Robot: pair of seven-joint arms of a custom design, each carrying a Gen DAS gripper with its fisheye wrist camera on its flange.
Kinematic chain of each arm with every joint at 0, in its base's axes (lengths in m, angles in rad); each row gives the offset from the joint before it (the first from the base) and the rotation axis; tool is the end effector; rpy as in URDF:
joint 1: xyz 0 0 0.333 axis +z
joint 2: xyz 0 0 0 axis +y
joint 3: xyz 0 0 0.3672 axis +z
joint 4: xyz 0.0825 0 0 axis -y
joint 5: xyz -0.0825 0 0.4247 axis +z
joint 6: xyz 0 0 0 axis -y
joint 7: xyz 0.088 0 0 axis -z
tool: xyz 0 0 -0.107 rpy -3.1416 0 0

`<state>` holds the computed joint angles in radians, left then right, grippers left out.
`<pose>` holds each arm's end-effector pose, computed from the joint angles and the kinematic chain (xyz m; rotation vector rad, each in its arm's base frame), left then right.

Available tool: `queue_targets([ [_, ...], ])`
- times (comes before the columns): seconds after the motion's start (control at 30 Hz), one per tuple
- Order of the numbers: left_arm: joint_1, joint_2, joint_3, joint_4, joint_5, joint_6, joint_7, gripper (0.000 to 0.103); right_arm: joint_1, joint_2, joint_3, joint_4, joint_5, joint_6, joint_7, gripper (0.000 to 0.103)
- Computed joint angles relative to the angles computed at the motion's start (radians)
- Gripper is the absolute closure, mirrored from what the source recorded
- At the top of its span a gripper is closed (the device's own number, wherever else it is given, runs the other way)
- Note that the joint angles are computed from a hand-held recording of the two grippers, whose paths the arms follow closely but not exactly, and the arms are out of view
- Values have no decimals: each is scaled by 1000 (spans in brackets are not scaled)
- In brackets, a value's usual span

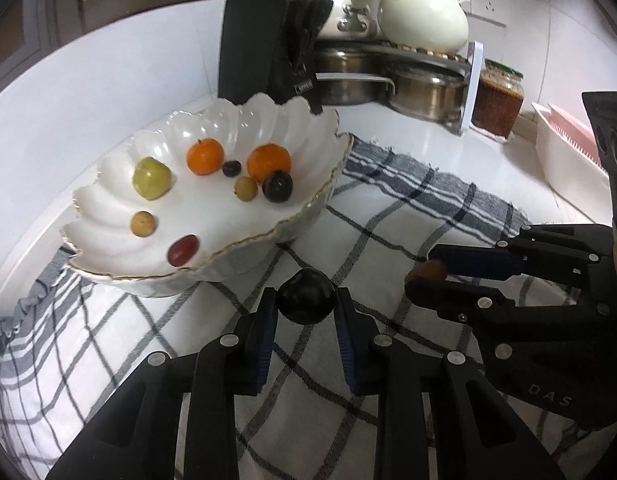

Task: Organize fruits
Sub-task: 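Close left tool on the dark plum while right tool grasps the brown date, then carry the plum in left tool while right tool carries the date over bowl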

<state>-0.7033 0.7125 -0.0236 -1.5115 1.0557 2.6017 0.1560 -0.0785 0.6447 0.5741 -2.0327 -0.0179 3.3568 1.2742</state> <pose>0.5923 -0.5453 0.2895 -1.6481 1.8878 -0.6746 0.6302 0.2924 0.2670 -2.0661 1.1162 -0.3416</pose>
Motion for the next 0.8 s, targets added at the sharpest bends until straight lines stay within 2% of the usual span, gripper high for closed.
queue_targets([
  [0.47, -29, -96, -10, -77, 106, -93, -209, 74, -112, -25, 98, -44, -131, 70, 89, 76],
  [0.8, -11, -150, -42, -114, 175, -172, -310, 74, -74, -48, 41, -25, -238, 147, 194, 77],
])
